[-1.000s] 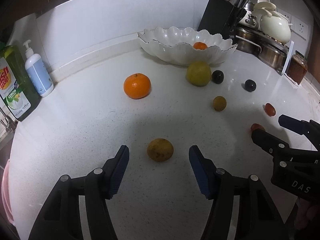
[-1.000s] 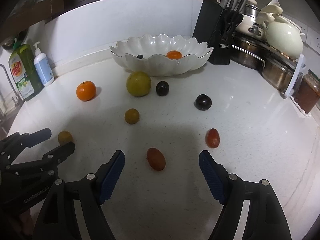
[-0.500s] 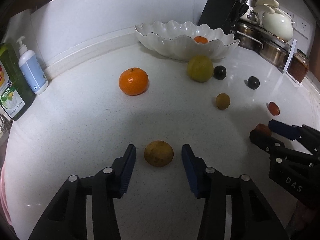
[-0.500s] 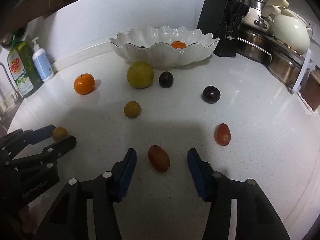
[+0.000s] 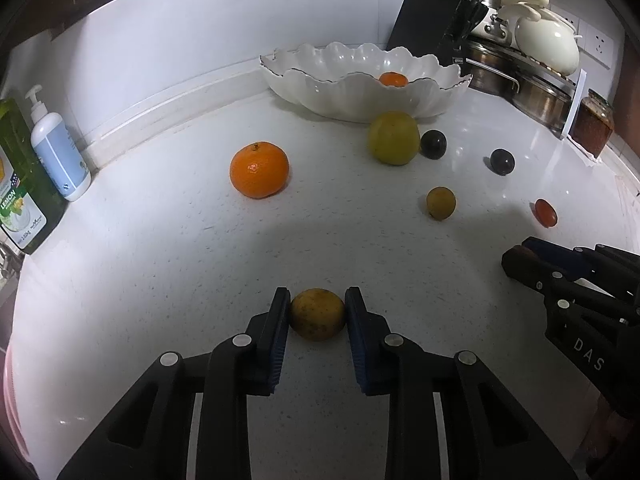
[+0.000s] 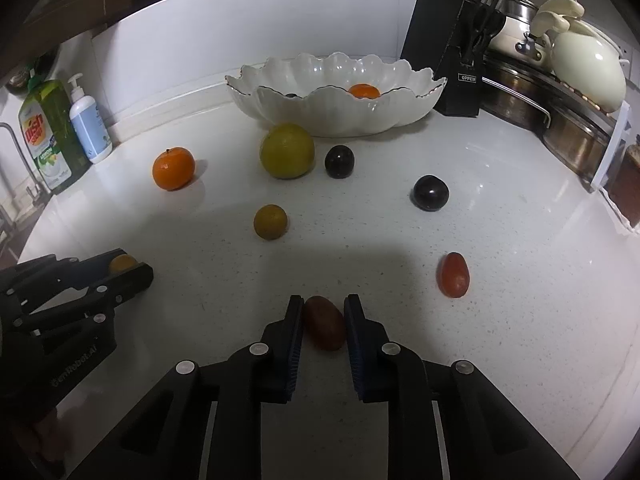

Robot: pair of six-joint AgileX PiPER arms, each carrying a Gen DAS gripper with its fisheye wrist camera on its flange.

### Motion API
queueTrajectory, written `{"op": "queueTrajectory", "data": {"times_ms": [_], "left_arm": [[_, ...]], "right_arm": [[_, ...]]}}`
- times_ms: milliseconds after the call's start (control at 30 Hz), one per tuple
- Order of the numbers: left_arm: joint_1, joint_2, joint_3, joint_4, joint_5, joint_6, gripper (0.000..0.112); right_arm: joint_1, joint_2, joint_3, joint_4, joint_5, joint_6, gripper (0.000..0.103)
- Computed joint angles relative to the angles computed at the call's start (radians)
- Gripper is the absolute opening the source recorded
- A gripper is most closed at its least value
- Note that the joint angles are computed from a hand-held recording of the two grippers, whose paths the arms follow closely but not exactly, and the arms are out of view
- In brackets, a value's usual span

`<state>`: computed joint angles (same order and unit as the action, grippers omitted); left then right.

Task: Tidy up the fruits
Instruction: 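Grasp the yellow-brown round fruit with the left tool while the right tool grasps a red-brown oval fruit, then carry the yellow-brown fruit in the left tool while the right tool carries the oval fruit to the bowl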

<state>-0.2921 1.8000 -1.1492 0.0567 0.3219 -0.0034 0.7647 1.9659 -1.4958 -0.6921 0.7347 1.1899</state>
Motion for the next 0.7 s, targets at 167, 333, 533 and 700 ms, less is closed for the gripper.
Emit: {"op": "queueTrajectory", "data": {"times_ms": [167,333,533,700], "left_arm": [[-0.003,-0.004,-0.01,-0.004,0.013,0.001,0.028],[-0.012,0.001,-0.033,-0.001,0.031,0.0,0.028],[-0.025,-0.001,-0.073,-0.011,0.065,0.005,0.028],[-0.033,0.0,-0.116,-0.018,0.094,0.015,0.028]], "right_arm": [[-0.007,-0.007,0.002,0.019,-0.004,-0.01,0.022],[-0.01,-0.019,0.008,0.016,0.001,-0.004,0.022],[-0.019,-0.04,0.008,0.009,0.014,-0.007,0.022],[-0.027,-0.056,-0.011,0.003,0.037,-0.018,0.022]]}}
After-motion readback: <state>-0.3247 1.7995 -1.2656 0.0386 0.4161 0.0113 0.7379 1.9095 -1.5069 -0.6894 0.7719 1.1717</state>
